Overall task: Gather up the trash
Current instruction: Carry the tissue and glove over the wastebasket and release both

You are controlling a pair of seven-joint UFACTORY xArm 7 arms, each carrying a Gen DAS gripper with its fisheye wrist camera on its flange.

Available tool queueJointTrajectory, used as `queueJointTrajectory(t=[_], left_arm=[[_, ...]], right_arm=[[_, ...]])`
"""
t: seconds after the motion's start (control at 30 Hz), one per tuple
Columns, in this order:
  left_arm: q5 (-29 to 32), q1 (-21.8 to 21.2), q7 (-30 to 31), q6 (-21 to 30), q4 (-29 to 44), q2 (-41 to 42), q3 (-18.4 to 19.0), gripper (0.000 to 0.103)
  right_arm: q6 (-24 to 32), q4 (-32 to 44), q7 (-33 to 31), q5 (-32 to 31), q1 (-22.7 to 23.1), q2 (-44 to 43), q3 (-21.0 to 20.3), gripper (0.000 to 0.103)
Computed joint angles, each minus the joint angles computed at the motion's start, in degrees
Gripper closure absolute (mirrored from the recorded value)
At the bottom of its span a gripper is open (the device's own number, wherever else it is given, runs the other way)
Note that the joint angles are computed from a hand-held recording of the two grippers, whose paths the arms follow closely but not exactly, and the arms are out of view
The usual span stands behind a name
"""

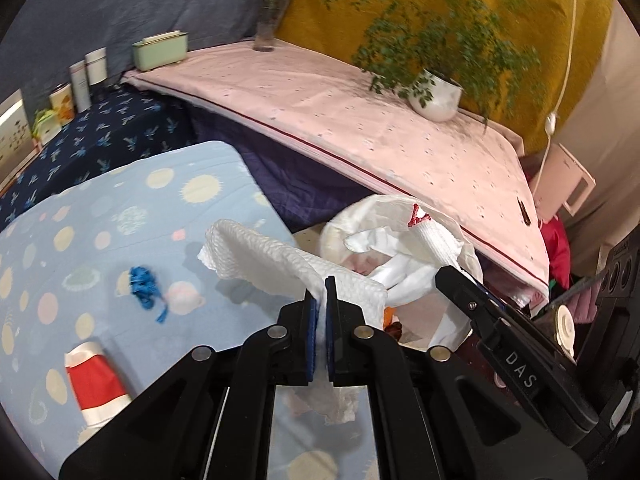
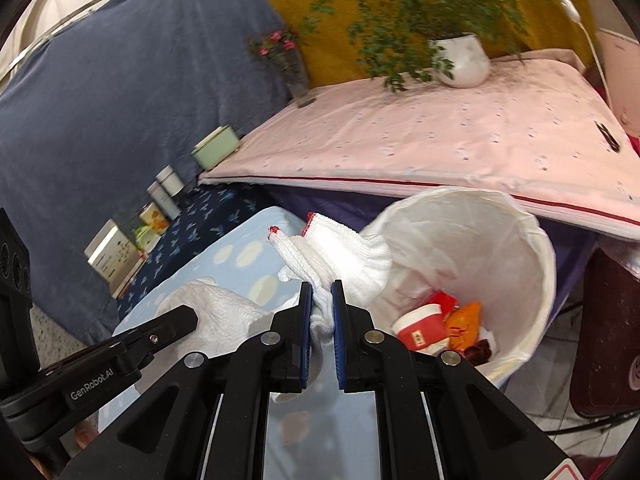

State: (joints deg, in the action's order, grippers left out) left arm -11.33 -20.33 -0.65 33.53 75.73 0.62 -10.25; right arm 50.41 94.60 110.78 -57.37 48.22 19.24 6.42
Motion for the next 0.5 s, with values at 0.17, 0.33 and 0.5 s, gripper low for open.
queueJointTrajectory(t=[0.17,0.33,0.5], left_arm=[[3.1,-1.8,-0.8,0.5,3.1,3.4,-1.3,0.100],[6.0,-3.9,-1.9,1.9,7.1,7.5,-2.0,0.100],[7.6,-5.6,-1.8,3.4,11.0,11.2,-2.2,0.099]], right_arm=[[0.1,-8.7,5.3,-1.2,-2.1,-5.9,0.7,0.093],[0.3,-14.7,9.1,-1.8,-5.4,-9.8,3.2,0.093],[-0.1,-18.9,11.2,-1.9,-8.4,-12.6,5.1,0.093]])
